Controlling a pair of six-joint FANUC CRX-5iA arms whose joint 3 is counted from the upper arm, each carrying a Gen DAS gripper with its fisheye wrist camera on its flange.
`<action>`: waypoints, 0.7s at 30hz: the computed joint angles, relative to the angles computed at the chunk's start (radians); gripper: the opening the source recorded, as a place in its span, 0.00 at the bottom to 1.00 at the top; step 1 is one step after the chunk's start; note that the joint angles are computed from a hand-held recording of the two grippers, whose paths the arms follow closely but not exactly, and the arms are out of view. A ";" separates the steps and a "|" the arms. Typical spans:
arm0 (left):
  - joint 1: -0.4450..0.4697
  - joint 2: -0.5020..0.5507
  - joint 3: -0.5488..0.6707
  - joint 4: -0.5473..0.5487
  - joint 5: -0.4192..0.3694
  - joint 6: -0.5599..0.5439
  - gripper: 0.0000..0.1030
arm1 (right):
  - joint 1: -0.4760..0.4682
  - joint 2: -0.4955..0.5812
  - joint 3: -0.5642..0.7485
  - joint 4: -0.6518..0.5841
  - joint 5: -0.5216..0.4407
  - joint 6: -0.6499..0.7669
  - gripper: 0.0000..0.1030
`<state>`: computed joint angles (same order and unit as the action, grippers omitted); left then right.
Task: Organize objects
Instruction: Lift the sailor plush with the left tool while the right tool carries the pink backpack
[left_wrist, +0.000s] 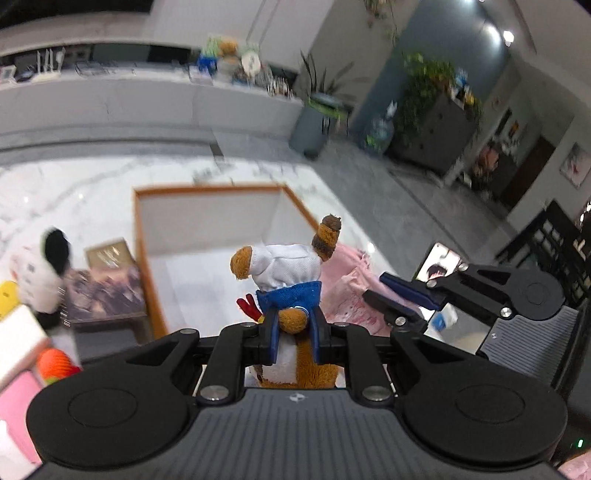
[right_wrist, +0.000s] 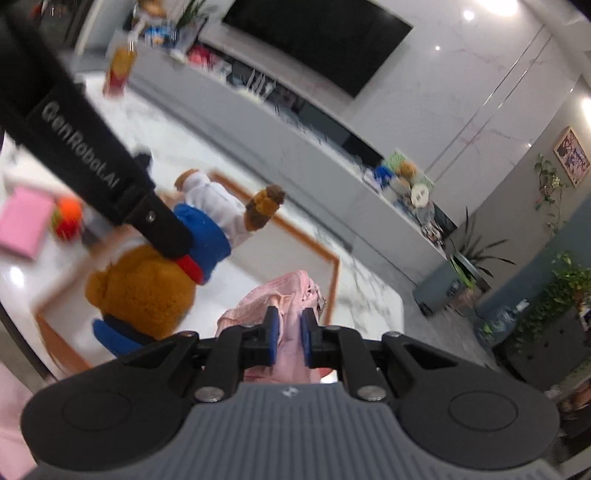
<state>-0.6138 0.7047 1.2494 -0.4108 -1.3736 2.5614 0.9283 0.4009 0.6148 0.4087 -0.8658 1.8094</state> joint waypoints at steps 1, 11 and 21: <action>0.011 0.012 -0.004 0.027 0.006 -0.006 0.19 | -0.002 0.002 -0.019 0.018 0.003 -0.001 0.13; 0.067 0.077 -0.011 0.194 0.027 -0.045 0.18 | -0.032 0.057 -0.001 -0.011 -0.077 0.085 0.12; 0.096 0.086 -0.054 0.262 0.036 -0.064 0.18 | -0.053 0.210 0.279 -0.099 -0.259 0.211 0.12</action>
